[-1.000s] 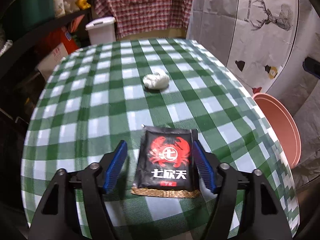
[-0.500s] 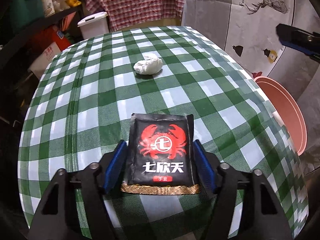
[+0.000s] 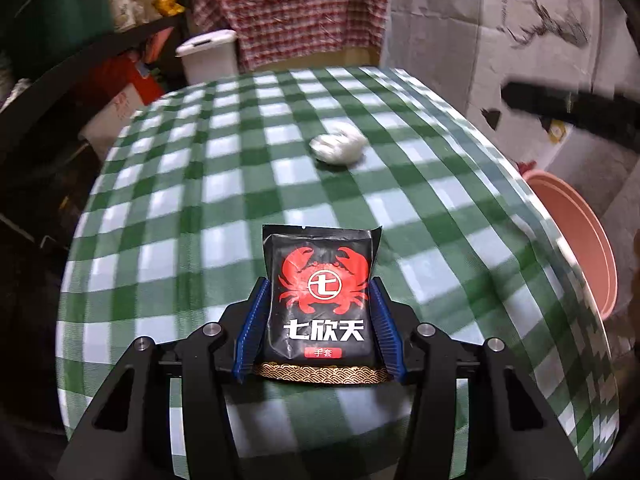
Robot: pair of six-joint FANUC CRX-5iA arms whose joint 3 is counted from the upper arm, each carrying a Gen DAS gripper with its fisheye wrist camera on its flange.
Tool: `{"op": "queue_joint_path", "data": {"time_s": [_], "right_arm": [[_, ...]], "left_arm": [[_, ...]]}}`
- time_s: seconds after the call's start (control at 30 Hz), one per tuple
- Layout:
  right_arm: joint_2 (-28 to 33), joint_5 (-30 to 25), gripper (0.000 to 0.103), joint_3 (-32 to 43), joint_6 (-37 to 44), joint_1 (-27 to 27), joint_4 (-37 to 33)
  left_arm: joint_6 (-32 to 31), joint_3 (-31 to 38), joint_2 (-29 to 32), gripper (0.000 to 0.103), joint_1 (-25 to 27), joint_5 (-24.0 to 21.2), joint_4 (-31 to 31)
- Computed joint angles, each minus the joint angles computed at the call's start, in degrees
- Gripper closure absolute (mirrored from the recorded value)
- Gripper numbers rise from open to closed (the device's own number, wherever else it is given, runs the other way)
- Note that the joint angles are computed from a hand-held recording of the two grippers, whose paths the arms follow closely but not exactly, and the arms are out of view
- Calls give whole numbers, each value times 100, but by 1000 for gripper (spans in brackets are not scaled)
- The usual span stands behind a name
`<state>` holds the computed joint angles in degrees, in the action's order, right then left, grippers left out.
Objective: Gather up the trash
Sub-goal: 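Grasp the white tissue ball with the right tool while the left tool holds the black packet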
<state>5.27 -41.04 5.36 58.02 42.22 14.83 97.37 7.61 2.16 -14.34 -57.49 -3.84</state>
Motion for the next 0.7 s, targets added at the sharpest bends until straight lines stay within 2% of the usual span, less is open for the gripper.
{"op": "queue_joint_path", "data": {"time_s": [0.3,0.7], "right_arm": [[467,23,56,301,172,89,-200],[1270,-28,56,969,351,48,-184]], "left_arm": [[851,84,-155,53,264,120,-563],[859,144,-130,53,382,213,-617]]}}
